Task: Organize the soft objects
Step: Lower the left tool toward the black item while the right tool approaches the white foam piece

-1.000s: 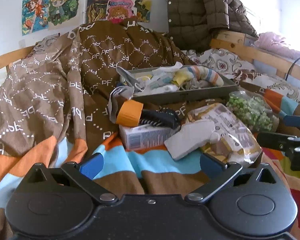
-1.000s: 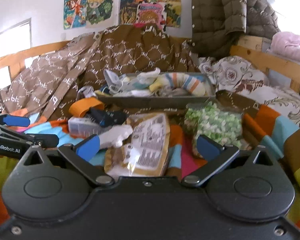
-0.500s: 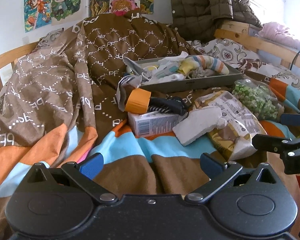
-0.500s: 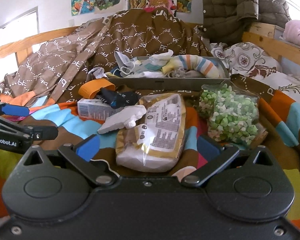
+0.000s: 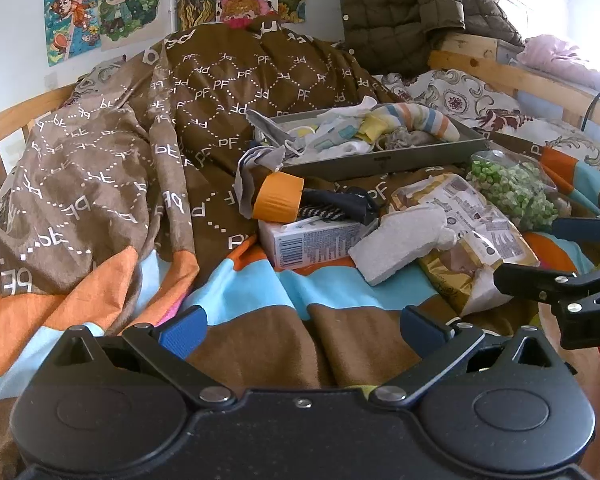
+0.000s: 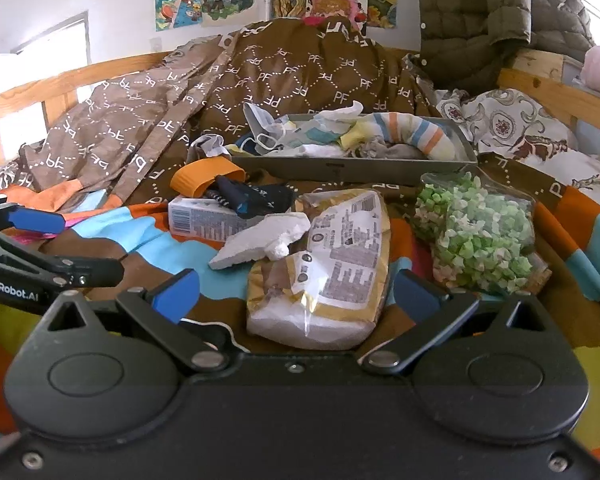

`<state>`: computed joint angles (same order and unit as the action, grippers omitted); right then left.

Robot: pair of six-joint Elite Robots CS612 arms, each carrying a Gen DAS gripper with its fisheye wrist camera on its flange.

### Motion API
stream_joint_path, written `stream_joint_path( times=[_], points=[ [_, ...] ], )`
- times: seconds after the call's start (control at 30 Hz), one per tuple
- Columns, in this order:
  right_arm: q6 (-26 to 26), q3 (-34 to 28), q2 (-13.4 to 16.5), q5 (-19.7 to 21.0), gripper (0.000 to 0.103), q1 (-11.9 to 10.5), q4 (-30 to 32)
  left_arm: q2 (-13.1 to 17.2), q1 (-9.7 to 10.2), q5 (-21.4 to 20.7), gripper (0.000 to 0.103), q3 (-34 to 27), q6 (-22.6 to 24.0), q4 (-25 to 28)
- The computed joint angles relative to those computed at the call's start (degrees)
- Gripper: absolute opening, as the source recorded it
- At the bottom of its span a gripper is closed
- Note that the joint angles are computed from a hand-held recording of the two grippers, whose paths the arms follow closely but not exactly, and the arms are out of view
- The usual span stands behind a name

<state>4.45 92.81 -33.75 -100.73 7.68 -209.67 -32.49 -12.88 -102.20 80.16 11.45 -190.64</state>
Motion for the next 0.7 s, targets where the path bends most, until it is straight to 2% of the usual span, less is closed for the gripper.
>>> stream_joint_path(
  times=[0.17, 0.43, 0.7],
  points=[
    [-1.2, -0.9, 0.7, 0.6, 0.102, -0.1, -0.4, 0.1, 0.04, 0.8, 0.102, -0.7, -0.8, 1.0],
    [-5.0, -2.7, 2.2, 0.9, 0.102, -0.1, -2.7, 0.7, 0.20, -0.4, 0.102, -3.1, 0.1, 1.9],
    [-5.5, -3.5, 3.1, 2.0, 0.102, -0.5, -3.5, 2.2, 0.31, -1.7, 0.102, -6.6, -0.2, 2.0]
  ],
)
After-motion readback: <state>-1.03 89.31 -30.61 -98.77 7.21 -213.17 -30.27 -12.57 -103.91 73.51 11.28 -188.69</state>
